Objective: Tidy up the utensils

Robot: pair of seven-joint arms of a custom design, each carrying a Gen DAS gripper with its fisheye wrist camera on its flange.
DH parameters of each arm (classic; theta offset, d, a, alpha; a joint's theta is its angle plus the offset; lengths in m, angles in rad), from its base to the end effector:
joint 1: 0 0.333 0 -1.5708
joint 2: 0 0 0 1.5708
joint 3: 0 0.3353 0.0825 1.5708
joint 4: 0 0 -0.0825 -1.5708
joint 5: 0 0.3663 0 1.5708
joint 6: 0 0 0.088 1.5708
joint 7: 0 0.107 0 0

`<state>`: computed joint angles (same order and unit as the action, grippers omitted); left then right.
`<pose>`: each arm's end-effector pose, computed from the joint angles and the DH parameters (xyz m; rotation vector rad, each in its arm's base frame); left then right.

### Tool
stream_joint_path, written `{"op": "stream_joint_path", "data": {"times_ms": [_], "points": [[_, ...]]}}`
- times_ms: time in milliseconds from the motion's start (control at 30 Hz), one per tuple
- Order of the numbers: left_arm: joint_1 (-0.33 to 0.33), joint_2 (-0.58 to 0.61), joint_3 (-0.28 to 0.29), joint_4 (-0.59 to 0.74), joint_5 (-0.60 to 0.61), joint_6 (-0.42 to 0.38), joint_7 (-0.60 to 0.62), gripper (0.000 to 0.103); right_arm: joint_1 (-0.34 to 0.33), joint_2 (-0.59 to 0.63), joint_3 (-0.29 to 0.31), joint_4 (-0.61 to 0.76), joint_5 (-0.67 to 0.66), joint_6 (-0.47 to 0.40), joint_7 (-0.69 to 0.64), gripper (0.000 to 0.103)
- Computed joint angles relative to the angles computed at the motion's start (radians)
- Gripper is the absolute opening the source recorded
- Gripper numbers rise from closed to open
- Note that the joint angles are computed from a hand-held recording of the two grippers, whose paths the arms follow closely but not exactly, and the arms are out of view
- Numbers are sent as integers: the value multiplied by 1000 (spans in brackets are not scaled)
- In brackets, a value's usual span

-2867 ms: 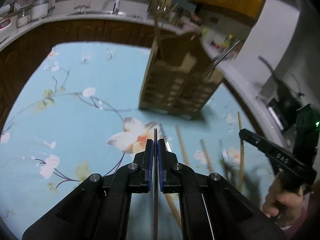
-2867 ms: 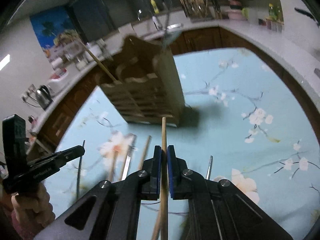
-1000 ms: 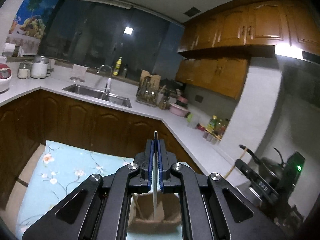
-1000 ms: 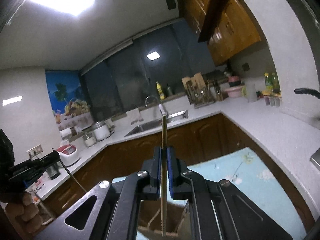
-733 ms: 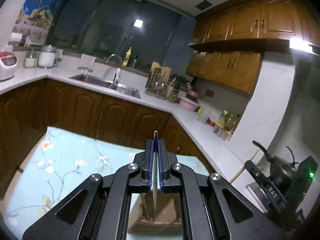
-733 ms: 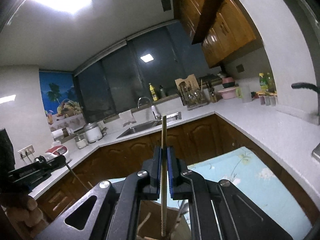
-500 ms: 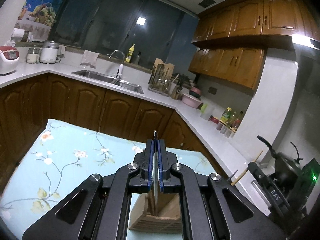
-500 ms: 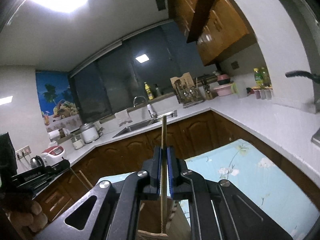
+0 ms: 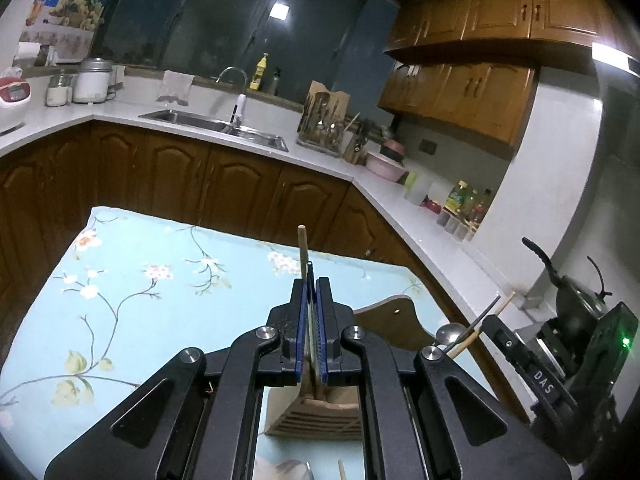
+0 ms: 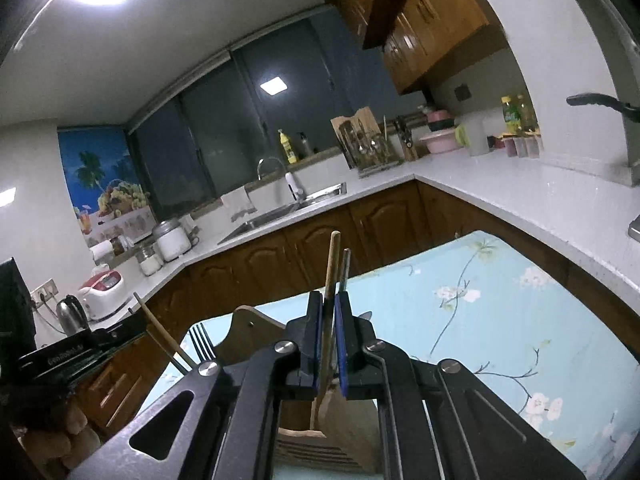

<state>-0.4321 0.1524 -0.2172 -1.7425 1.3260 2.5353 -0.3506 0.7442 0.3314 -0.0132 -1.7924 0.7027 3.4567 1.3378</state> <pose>0.5063 -0.3863 0.5746 -1.8411 1.2536 -1.2055 0.5352 0.3803 0.5381 -1.4348 1.2438 -0.4629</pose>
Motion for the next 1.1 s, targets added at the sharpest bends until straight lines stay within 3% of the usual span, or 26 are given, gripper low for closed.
{"op": "stream_joint_path", "data": {"times_ms": [300, 367, 433, 500, 533, 567, 633, 700, 767, 800, 867, 1100], "points": [[8, -4, 1, -8, -31, 13, 23, 4, -41, -8, 20, 2, -64, -56, 59, 8], [12, -9, 1, -15, -46, 22, 24, 7, -40, -7, 11, 5, -86, -74, 77, 11], [13, -13, 0, -18, -54, 25, 27, 12, -75, -17, 44, -9, -117, -72, 103, 12], [8, -27, -5, -30, -50, 11, 18, 28, -56, -29, 21, -23, -118, -68, 118, 19], [6, -35, -8, -37, -43, 4, 7, 34, -79, -40, 45, -40, -131, -52, 135, 37], [4, -46, -12, -48, -34, -6, -6, 46, -120, -52, 88, -61, -153, -26, 155, 58], [1, -73, -23, -75, -10, -25, -41, 59, -134, -68, 105, -90, -163, 13, 166, 72], [1, -103, -39, -106, -13, -53, -55, 76, -187, -99, 157, -139, -208, 41, 202, 73], [0, -132, -58, -139, -7, -87, -79, 79, -289, -130, 246, -194, -315, 53, 305, 88], [-2, -150, -70, -158, -5, -108, -91, 84, -322, -146, 271, -223, -364, 66, 356, 90], [-6, -177, -94, -190, -7, -159, -116, 90, -322, -178, 265, -270, -404, 90, 392, 93], [-12, -267, -158, -306, -53, -225, -185, 93, -281, -304, 220, -431, -466, 120, 427, 99]]}}
